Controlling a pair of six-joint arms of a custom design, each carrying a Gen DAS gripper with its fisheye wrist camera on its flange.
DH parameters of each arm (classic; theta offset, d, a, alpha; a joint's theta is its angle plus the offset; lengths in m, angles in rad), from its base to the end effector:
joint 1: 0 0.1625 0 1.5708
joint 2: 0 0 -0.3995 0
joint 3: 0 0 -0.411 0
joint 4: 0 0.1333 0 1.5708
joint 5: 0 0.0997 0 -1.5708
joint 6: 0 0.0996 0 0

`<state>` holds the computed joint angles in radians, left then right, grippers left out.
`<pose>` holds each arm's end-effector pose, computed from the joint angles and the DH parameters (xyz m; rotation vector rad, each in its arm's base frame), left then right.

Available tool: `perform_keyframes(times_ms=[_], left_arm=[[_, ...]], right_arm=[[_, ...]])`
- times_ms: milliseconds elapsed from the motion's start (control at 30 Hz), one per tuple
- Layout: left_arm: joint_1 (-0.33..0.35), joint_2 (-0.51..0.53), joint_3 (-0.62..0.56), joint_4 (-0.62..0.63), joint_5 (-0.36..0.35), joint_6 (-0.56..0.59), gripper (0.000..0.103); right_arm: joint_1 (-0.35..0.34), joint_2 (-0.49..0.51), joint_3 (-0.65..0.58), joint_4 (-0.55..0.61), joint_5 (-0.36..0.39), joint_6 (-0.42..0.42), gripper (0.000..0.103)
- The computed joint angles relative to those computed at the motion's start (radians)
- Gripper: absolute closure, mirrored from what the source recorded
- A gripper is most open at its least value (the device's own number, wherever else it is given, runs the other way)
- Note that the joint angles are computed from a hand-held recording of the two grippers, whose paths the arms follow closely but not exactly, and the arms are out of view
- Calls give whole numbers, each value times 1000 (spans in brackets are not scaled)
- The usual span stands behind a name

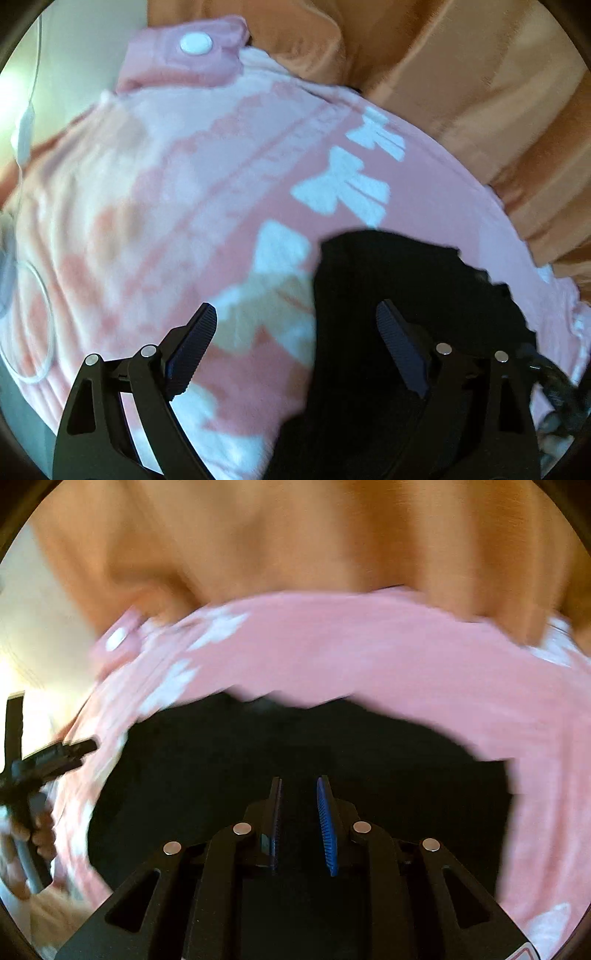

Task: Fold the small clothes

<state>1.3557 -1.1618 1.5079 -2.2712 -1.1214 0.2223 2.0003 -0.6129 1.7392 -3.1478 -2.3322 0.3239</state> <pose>0.0295 -0.6924 0.3401 0.4698 2.6144 -0.4730 0.3188 -0.5410 -0.0002 -0.0952 -2.4590 0.8832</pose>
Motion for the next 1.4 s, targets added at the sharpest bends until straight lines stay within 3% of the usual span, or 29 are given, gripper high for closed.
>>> perform_keyframes(times_ms=[100, 200, 267, 333, 367, 400, 433, 467, 533, 600, 667, 733, 800, 867, 967, 1067, 1200, 1267, 1400], left_arm=[[-23, 13, 27, -38, 1, 67, 17], [-44, 66, 44, -128, 47, 153, 18], [-42, 109, 24, -133, 57, 182, 40], [-38, 138, -1, -106, 65, 175, 42], [-42, 142, 0, -125, 65, 173, 54], [-46, 148, -15, -102, 55, 166, 67], [-50, 151, -25, -86, 49, 156, 83], [-55, 153, -34, -82, 40, 135, 87], [-62, 163, -39, -111, 59, 118, 88], [-66, 198, -57, -123, 119, 121, 87], [-69, 216, -58, -153, 156, 128, 87], [-82, 205, -49, -147, 175, 110, 84], [-95, 173, -28, -138, 173, 83, 74], [-115, 131, 26, -186, 220, 103, 35], [-132, 67, 124, -297, 291, 207, 16], [-104, 6, 145, -209, 264, 191, 14], [-23, 6, 74, -4, 178, 21, 13], [6, 1, 89, -53, 120, 30, 10], [-3, -9, 138, -140, 133, 114, 11]], right_arm=[[-5, 33, -47, 22, -20, 7, 82], [-17, 28, -54, 17, -53, 32, 61], [-33, 24, -45, -3, -83, 38, 48], [-73, 15, -52, 32, -68, 50, 48], [-87, 10, -46, 48, -51, 62, 48], [-94, 12, -47, 55, -43, 60, 51], [-91, 28, -58, 43, -77, 28, 70], [-86, 34, -70, 51, -96, 5, 99], [-86, 20, -57, 2, -59, 2, 101], [-91, 27, -69, 14, -115, -4, 101], [-118, 17, -49, 3, -73, 41, 102], [-103, 22, -72, 33, -92, 65, 102], [-58, 55, -126, 33, -123, -17, 102], [-28, 77, -160, 28, -97, -65, 101], [-4, 111, -207, 70, -74, -78, 98], [-5, 136, -228, 150, -47, -33, 98], [0, 170, -240, 221, -74, 9, 98], [4, 187, -261, 226, -103, -6, 98], [2, 197, -274, 231, -118, -6, 98]])
